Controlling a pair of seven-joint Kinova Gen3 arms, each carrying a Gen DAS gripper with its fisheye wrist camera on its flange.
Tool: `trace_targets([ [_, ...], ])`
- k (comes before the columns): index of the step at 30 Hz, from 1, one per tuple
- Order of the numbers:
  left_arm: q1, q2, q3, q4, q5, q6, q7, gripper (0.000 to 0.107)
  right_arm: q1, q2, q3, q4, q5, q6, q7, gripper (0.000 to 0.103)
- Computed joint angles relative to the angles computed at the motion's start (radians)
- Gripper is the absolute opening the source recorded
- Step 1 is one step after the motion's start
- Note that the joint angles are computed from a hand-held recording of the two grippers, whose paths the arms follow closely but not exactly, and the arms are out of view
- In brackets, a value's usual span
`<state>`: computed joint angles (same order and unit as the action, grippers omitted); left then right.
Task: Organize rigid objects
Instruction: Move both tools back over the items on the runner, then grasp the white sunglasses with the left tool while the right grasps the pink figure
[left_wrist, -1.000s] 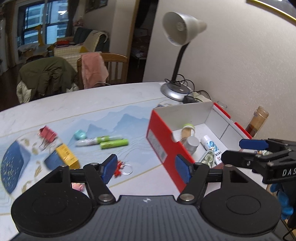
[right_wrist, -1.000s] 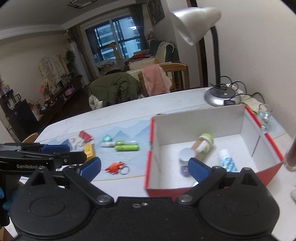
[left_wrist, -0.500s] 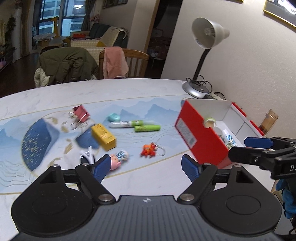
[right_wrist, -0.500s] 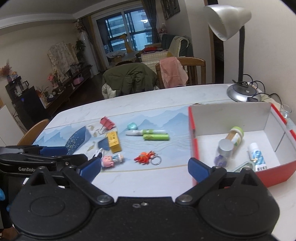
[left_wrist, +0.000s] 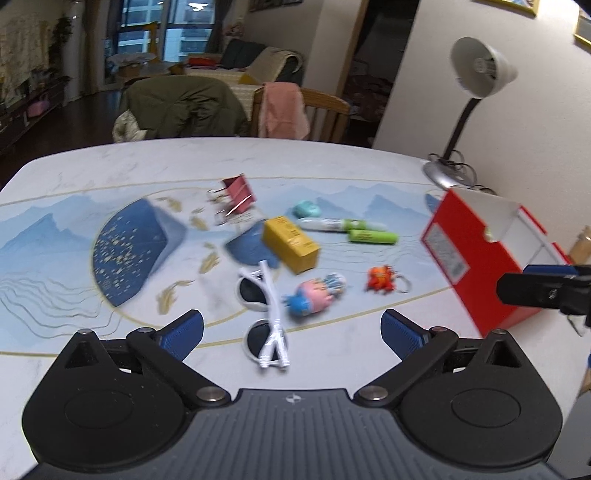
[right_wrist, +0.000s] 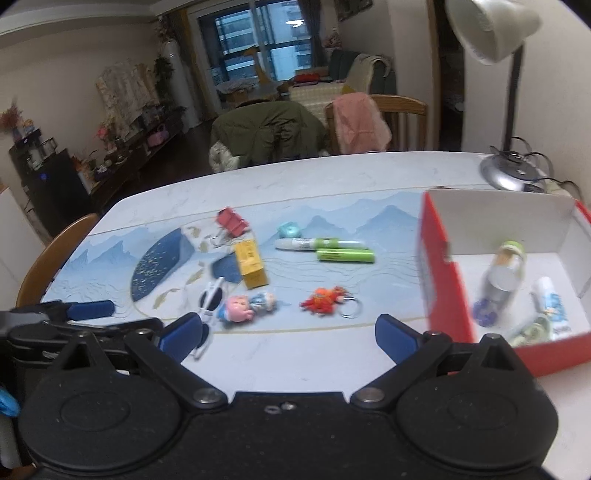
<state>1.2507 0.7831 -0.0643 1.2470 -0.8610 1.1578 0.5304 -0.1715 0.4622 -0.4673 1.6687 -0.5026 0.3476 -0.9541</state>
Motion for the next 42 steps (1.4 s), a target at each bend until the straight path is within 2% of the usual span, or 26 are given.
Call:
trace_targets([
  [4, -0.006, 0.007, -0.010, 0.053, -0.007, -0.046, 0.066, 0.103, -0.086, 0.032, 0.050, -0.043, 0.047, 0.004, -0.051, 0.100],
  [15, -0.054, 0.062, -0.016, 0.066, 0.029, -0.108, 0.037, 0.103, -0.300, 0.166, 0.195, -0.252, 0.242, 0.129, -0.217, 0.100],
  [19, -0.065, 0.079, -0.019, 0.064, 0.043, -0.142, 0.009, 0.103, -0.335, 0.216, 0.210, -0.320, 0.294, 0.185, -0.244, 0.099],
  [30, -0.050, 0.145, -0.046, -0.023, 0.071, -0.087, -0.101, 0.101, -0.404, 0.330, 0.244, -0.466, 0.384, 0.284, -0.274, 0.091],
  [35, -0.047, 0.170, -0.047, -0.076, 0.083, -0.036, -0.159, 0.090, -0.420, 0.364, 0.253, -0.516, 0.399, 0.314, -0.279, 0.088],
  [39, -0.039, 0.184, -0.055, -0.101, 0.087, -0.006, -0.182, 0.071, -0.427, 0.380, 0.257, -0.542, 0.407, 0.329, -0.276, 0.085],
  [40, -0.038, 0.183, -0.057, -0.100, 0.085, -0.008, -0.183, 0.062, -0.427, 0.385, 0.255, -0.549, 0.406, 0.337, -0.273, 0.084],
  [42, -0.037, 0.183, -0.058, -0.101, 0.083, -0.011, -0.188, 0.057, -0.435, 0.387, 0.261, -0.552, 0.412, 0.335, -0.275, 0.084],
])
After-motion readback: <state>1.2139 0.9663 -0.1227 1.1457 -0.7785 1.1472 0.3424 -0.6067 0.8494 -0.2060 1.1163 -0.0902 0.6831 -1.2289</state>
